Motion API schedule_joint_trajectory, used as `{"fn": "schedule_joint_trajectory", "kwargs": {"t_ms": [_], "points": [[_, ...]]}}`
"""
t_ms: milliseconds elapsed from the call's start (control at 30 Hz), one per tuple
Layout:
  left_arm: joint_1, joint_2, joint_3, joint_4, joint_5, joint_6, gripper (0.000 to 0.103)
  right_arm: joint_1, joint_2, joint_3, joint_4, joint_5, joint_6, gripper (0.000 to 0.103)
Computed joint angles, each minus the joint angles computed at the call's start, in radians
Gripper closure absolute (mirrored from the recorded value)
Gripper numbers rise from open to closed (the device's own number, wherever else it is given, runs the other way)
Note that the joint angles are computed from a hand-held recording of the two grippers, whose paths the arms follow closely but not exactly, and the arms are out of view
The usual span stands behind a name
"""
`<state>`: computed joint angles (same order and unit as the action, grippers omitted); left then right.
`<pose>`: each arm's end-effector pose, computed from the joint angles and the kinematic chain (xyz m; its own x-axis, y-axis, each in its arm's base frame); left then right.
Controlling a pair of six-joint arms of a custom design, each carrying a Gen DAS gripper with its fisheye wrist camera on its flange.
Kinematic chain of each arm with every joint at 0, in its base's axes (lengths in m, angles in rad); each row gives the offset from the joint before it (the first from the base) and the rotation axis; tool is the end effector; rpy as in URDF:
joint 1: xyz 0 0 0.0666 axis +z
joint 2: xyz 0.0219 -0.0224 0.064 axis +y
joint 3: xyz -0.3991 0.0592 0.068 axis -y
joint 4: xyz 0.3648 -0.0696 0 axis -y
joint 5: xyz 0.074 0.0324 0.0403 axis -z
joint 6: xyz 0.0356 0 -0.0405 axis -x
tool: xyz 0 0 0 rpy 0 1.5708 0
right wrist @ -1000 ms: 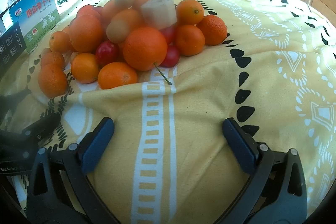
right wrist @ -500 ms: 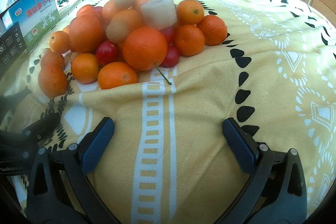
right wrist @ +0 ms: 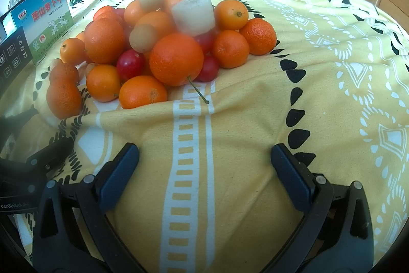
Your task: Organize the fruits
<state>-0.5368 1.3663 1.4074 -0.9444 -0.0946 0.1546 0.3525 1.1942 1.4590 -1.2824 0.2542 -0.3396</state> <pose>0.3792 -0.2222 0.4641 -0.7375 0.2605 -0.6231 0.3495 0.9367 -0.0220 0.3291 0.1111 0.5298 -0.8229 0.0408 -0.5667 0.0679 0.9973 -0.0267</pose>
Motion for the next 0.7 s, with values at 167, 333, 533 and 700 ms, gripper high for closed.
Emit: {"fn": "schedule_joint_trajectory", "kwargs": {"t_ms": [167,333,533,700], "points": [[0.002,-0.002,-0.002,0.0,0.001,-0.001,0.0,0.0,0.0,0.0,0.0,0.0,0.0,0.0],[0.003,-0.004,-0.004,0.001,0.002,-0.002,0.0,0.0,0.0,0.0,0.0,0.0,0.0,0.0],[0.005,-0.007,-0.007,0.001,0.003,-0.004,0.0,0.003,0.004,0.004,-0.005,0.007,0.002,0.0],[0.006,-0.007,-0.008,0.002,0.005,-0.004,0.0,-0.004,0.004,0.005,-0.003,-0.004,0.004,0.0]]}}
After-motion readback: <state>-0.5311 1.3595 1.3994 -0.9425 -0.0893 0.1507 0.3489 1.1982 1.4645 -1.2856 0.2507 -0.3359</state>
